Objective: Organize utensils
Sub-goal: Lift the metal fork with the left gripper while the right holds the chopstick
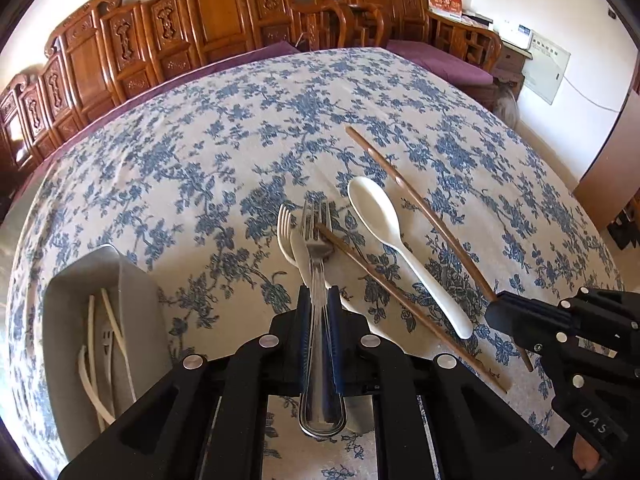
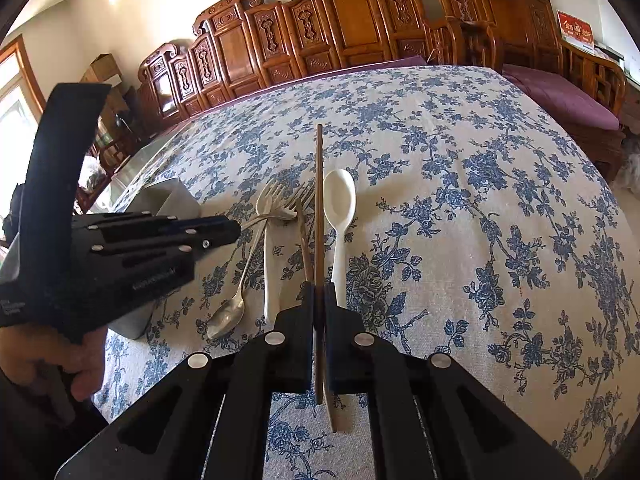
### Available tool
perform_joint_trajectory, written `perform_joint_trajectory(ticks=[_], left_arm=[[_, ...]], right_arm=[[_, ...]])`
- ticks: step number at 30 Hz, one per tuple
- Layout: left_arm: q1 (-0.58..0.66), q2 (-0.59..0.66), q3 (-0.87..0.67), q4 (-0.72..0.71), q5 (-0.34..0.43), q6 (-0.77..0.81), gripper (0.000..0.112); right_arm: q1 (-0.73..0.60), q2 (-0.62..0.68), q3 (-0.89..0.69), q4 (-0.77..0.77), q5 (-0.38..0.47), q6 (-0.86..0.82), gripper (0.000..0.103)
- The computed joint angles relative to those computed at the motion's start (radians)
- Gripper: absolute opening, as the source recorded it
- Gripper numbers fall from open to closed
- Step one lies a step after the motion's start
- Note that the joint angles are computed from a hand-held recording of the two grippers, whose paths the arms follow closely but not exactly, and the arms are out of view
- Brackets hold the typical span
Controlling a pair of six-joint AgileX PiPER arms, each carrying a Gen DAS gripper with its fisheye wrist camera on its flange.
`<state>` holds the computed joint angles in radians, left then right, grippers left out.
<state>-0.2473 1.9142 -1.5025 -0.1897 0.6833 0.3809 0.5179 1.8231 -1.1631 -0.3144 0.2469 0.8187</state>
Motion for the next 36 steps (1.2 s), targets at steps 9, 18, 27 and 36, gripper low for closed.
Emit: perform_joint_trajectory(ticks=[9, 18, 27, 36], left_arm=[[0.018, -0.039, -0.017, -0.040, 0.013, 0.036, 0.000], [0.014, 0.013, -0.086, -0.019, 0.080, -0.011, 0.000], [-0.024, 0.090, -0.067, 0.084, 0.044, -0.064, 0.015], [-0.012, 0.112, -0.100, 0.066, 0.072, -0.043, 0.016]], right_arm=[[0.007, 0.006, -0.006, -0.003, 0.000, 0.004, 0.006], [0.001, -0.006, -0.001, 0.004, -0.001, 0.000, 0.006], [-0.001, -0.007, 0.004, 0.024, -0.005, -0.013, 0.006], [-0.001, -0.002, -0.002, 0.032, -0.003, -0.022, 0.006]])
